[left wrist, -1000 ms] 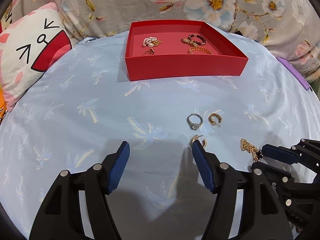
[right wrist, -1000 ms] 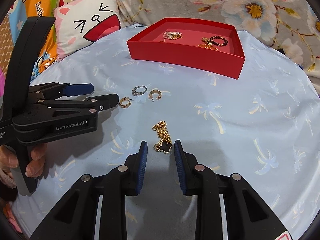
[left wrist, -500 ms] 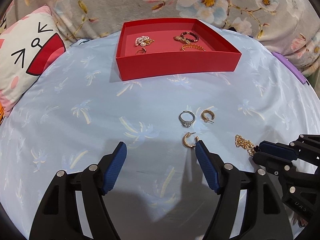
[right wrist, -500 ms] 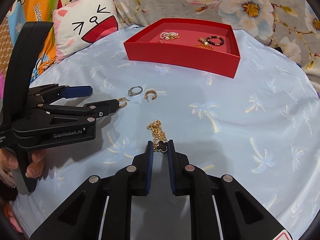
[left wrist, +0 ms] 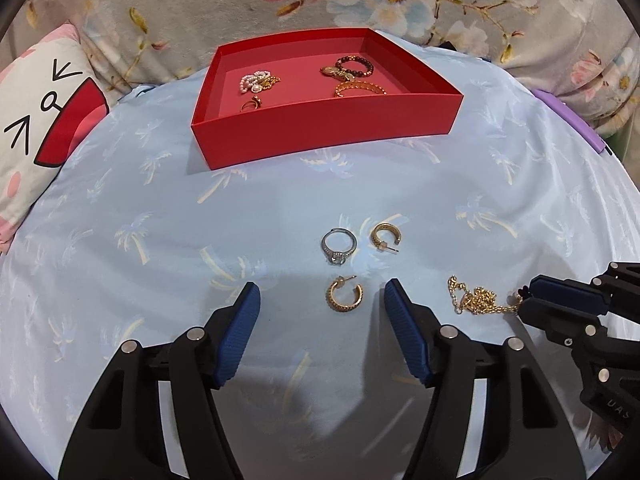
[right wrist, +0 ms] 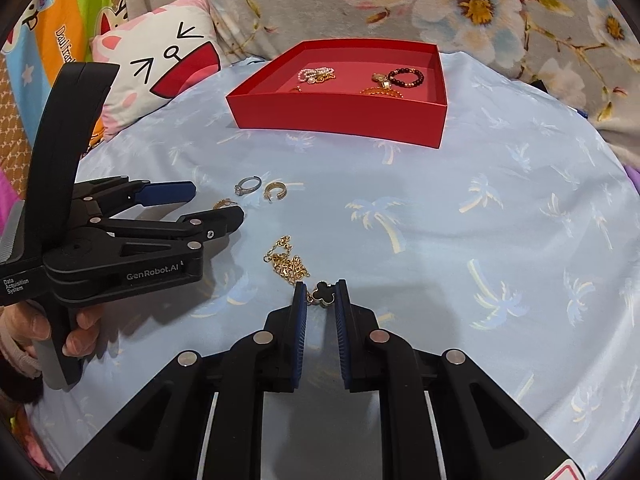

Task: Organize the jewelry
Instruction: 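Grasp the silver stone ring with the left gripper while the right gripper holds the necklace, then carry the ring and clover necklace into the red box and open both grippers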

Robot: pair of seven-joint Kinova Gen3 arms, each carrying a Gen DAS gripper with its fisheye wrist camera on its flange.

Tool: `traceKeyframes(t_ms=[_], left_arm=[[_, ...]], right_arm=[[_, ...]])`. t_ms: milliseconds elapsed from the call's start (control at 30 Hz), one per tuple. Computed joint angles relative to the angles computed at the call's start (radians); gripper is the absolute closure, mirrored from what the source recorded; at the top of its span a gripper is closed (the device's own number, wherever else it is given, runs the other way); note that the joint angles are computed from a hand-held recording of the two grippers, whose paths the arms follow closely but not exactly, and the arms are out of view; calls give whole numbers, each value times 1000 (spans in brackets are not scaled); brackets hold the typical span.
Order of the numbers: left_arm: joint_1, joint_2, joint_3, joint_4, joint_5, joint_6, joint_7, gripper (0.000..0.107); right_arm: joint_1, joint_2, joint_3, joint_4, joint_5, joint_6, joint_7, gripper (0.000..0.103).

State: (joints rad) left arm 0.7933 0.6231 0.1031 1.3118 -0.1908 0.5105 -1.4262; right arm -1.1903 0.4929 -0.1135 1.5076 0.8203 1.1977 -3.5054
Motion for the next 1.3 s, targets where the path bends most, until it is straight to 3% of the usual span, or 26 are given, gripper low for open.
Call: traceKeyframes(t_ms=[367,567,633,733,1100,1300], left_arm=[[4,36,-13,-71,10,35,17,46],[20,66,-15,-126,-14,60,7,62],[11,61,-2,-114,-8,48,-12,78],[3,56,8,-105,5,39,-30,89],[-19,29,27,-66,47,23,-65,90],[-44,-23,42,-15,67,6,-76,90]], right_arm=[[5,-7,-6,11,7,-10,-9,90],[8,-12,-5,18,6,-18,-10,90],[9,-14,-5,21,5,-21,-12,90],[11,-15,-6,26,4,-30,-18,90],[-9,-44,-7,51,48,-30,-76,90],[-39,-68,-23,28,106,52,-95,90]])
